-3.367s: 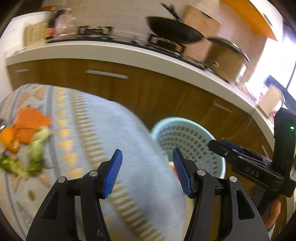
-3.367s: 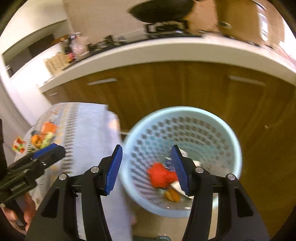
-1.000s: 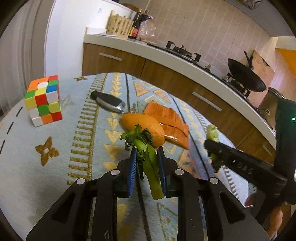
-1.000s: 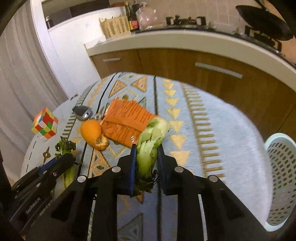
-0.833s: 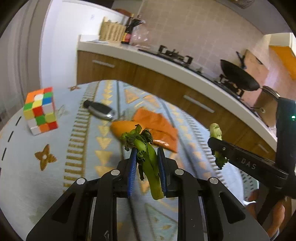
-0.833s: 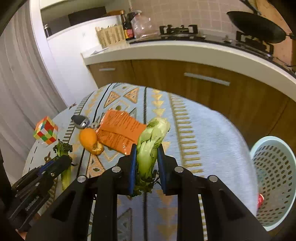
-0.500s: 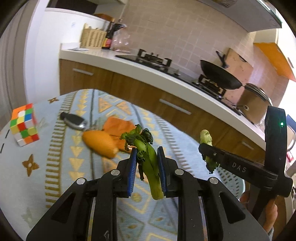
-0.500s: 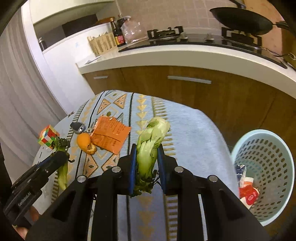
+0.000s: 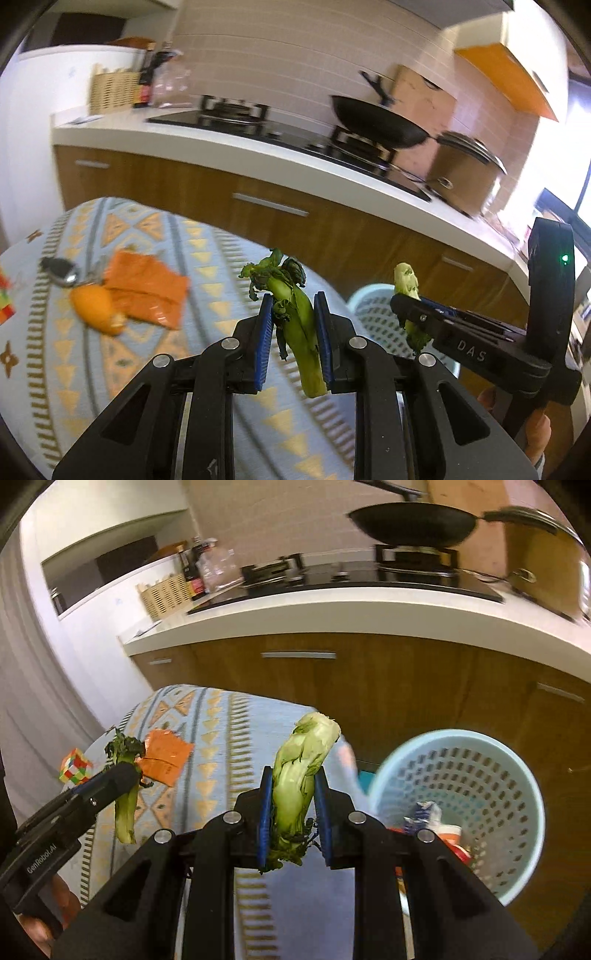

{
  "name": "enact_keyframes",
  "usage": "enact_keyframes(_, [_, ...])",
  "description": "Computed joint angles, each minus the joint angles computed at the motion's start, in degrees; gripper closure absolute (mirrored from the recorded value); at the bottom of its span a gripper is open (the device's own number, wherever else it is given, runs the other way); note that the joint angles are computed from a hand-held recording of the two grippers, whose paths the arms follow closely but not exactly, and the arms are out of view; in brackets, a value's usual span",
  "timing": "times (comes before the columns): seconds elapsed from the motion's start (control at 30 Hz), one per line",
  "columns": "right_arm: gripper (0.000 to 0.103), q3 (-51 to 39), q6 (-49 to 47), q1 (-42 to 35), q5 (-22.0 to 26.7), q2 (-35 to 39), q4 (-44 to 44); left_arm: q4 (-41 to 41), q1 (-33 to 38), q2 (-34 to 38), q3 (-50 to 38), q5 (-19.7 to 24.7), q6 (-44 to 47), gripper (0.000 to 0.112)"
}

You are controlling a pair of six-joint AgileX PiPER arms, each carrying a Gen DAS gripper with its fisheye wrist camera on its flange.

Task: Collect trash
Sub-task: 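Carry both bok choy stalks over the blue basket and open both tools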

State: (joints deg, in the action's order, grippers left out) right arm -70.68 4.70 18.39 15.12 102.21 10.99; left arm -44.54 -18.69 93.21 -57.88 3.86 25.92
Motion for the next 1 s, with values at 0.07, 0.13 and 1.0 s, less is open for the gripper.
enact_keyframes(0.07, [0.085,2.0,-2.72,-2.15,-0.44,-1.04,2.56,4.49,-2.02,2.05,-2.77,1.12,-4.07,0.092])
enact_keyframes(0.13, [0.085,3.98,-5.36,-4.53,-0.83,-1.95,5.05,8.84,-3.9,4.33,-5.62,2.35,-8.26,0.092])
enact_keyframes(1.0, [0.076,10.44,-22.46,-23.13,0.97,2.16,22.39,21.75,-12.28,28.14,-34.88,22.16,-20.89,0.064])
